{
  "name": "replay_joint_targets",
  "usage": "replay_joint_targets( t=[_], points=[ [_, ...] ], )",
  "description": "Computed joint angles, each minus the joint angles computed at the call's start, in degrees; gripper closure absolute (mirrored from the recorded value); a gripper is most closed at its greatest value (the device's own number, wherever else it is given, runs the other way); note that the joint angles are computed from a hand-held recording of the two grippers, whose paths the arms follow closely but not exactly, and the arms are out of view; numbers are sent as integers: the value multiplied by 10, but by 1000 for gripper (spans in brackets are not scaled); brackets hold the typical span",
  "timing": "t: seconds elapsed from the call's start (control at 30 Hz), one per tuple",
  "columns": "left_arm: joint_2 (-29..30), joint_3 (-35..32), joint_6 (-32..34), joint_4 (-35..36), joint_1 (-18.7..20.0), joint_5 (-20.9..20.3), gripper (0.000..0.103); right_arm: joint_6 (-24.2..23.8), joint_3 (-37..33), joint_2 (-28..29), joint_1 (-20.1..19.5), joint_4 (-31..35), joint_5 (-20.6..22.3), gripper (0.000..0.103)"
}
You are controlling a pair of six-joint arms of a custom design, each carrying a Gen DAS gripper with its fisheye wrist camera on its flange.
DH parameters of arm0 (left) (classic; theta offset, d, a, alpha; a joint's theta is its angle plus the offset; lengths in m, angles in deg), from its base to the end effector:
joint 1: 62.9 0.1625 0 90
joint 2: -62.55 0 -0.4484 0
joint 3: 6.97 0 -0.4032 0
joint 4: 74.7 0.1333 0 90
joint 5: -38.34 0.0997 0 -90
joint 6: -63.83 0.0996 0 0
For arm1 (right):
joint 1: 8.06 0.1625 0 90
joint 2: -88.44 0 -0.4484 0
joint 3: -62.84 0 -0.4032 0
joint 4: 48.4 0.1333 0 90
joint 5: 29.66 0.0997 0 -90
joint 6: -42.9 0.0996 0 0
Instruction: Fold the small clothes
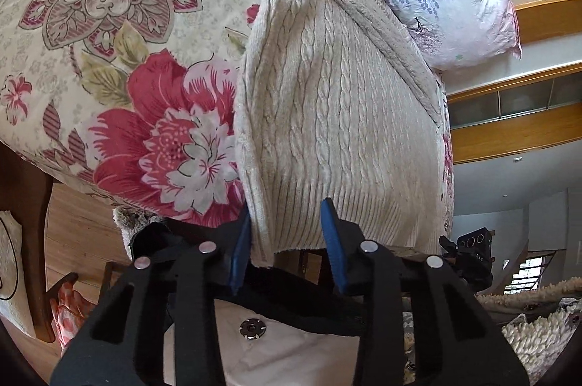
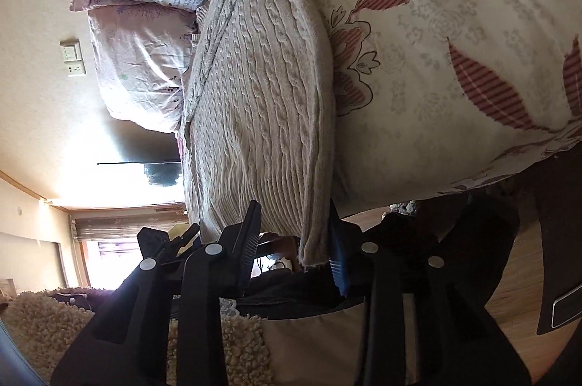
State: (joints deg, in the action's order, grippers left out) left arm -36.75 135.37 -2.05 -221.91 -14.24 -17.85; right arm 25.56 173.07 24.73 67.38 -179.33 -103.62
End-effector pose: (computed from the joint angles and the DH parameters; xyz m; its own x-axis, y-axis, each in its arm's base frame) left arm -0.0823 -0.3793 0.2740 -0.8762 -0.4819 0.0030 -0.3898 0.7050 -0.5924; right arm 0.0134 -0.5882 0.1670 -0.9560 -0.0316 -0.2915 -0.0364 0.9993 0.0110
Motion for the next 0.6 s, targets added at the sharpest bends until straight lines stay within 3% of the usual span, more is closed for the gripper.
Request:
replay_joint_targets(
  t=[0.07, 0.17, 0.33, 0.6],
  points=[
    [0, -3, -3, 10, 4, -7, 85, -8, -2, 3, 3, 5, -3, 74],
    [4, -6, -3, 13, 8, -16, 91, -19, -5, 5, 8, 10, -12, 83],
    [10, -9, 1, 18, 11, -15, 95, -29, -1, 1, 8, -2, -9, 92],
    [16, -18, 6, 33, 15, -18, 95, 0, -6, 9, 11, -14, -22, 91]
  ],
)
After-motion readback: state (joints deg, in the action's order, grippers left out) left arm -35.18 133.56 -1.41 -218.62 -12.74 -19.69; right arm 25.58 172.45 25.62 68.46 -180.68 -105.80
